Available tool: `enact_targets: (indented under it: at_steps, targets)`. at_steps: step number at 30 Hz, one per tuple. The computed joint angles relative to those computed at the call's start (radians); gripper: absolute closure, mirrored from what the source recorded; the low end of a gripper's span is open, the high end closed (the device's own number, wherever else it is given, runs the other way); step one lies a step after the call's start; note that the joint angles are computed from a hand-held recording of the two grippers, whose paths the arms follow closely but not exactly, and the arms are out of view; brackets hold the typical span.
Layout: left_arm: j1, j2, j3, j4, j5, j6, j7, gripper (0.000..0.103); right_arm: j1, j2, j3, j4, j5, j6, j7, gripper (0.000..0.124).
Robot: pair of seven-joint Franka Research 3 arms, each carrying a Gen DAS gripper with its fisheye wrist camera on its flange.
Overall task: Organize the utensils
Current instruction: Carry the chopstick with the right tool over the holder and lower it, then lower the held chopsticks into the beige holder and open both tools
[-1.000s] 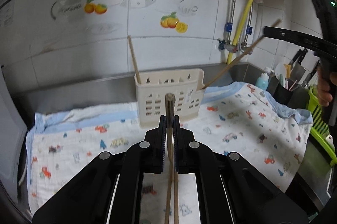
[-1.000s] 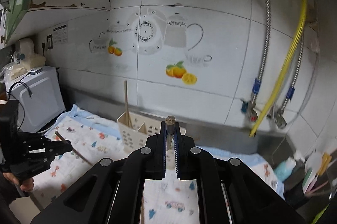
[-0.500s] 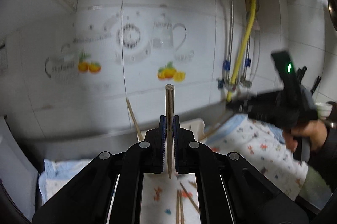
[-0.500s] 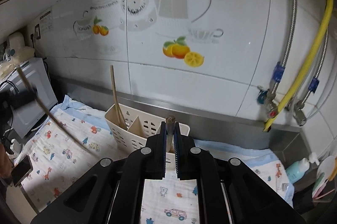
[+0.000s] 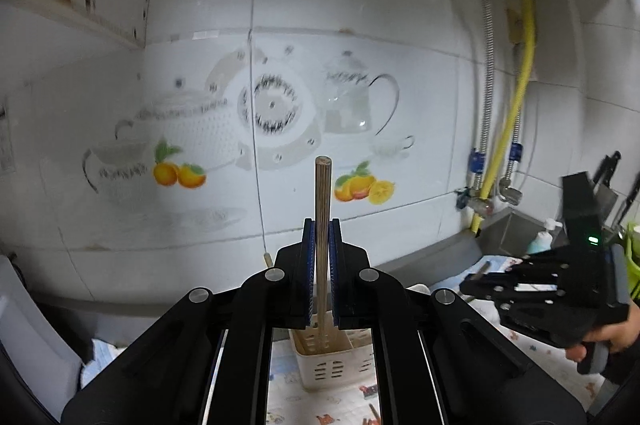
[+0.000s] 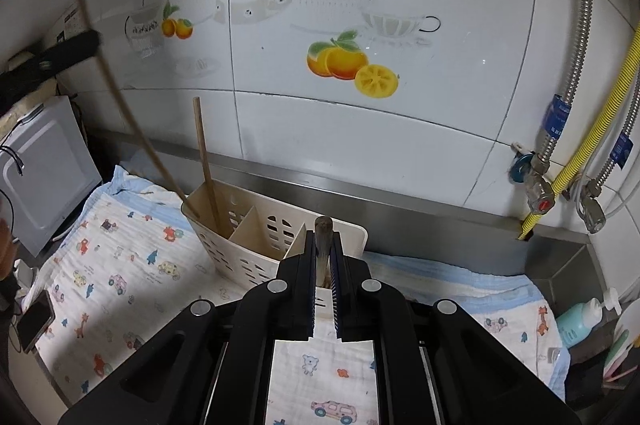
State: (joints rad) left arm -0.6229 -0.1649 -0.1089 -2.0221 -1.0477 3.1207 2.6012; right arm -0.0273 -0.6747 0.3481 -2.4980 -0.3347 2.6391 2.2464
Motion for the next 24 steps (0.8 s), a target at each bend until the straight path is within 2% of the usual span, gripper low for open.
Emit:
enact_targets:
  at_steps: [5, 12, 17, 21, 24]
  targets:
    - [0.040, 0.058, -0.020, 0.042, -0.034, -0.020, -0.010, 0.098, -0.005, 0.008, 0.002, -0.004, -0.012, 0.011, -0.001, 0.117]
    - [0.148, 0.108, -0.100, 0.033, 0.124, -0.051, -0.170, 0.098, -0.010, 0.013, 0.002, -0.014, -0.019, 0.027, 0.009, 0.117]
    - [0.190, 0.131, -0.126, 0.040, 0.164, -0.082, -0.224, 0.097, -0.025, -0.006, 0.016, -0.018, -0.030, 0.038, 0.023, 0.116]
    - [0.216, 0.139, -0.144, 0.037, 0.238, -0.084, -0.296, 0.097, -0.045, -0.061, 0.040, -0.032, -0.049, 0.038, 0.045, 0.106]
    - [0.226, 0.141, -0.152, 0.035, 0.287, -0.078, -0.341, 0.096, -0.045, -0.109, 0.048, -0.048, -0.046, 0.034, 0.048, 0.105]
